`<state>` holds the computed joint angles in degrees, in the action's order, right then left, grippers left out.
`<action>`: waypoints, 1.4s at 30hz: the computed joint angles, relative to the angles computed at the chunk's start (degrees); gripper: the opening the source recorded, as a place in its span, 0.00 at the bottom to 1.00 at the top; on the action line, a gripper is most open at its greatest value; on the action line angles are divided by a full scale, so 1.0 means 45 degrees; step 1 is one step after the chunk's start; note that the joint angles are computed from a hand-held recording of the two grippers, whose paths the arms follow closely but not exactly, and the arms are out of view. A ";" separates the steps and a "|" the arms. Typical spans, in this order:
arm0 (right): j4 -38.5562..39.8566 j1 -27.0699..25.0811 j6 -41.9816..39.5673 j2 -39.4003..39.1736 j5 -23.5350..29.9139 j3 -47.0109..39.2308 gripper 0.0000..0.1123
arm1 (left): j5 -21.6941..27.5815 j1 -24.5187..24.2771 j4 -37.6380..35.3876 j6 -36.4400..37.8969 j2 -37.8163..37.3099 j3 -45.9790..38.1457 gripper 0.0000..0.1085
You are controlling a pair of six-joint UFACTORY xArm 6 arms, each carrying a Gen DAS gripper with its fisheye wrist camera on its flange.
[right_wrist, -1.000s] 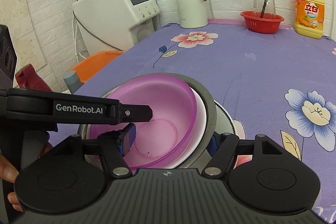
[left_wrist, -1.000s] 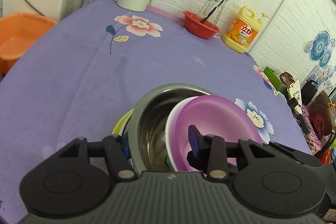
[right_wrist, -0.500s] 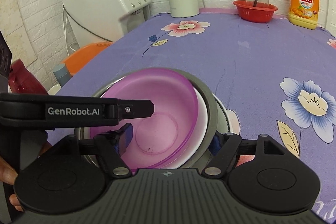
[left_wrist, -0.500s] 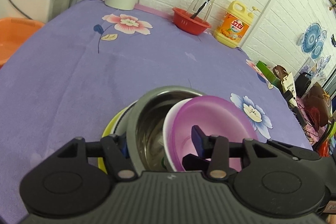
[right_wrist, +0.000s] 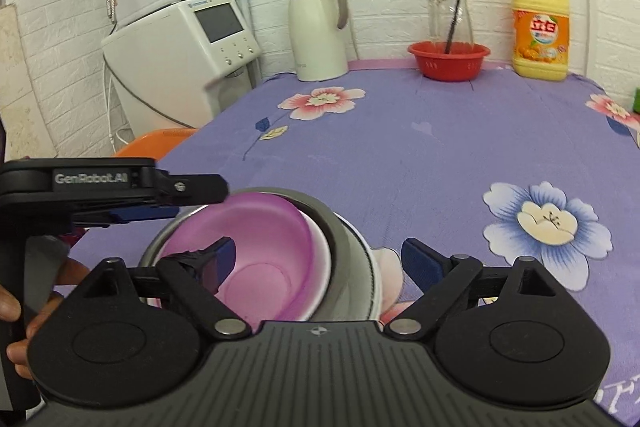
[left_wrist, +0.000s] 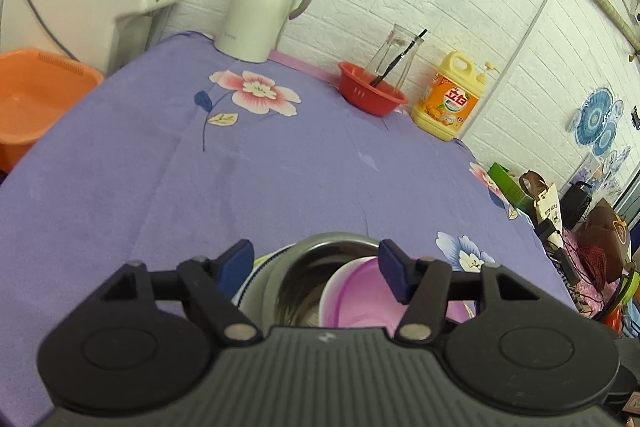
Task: Organize plates and bowls
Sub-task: 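Lower the stack onto the tablecloth and open the left tool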
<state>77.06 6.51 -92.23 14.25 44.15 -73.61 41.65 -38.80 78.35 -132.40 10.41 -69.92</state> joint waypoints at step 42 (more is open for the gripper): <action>0.4090 -0.2520 -0.2595 -0.1475 -0.0691 0.2848 0.92 | 0.6624 -0.4541 -0.1029 0.4306 0.4288 -0.6298 0.69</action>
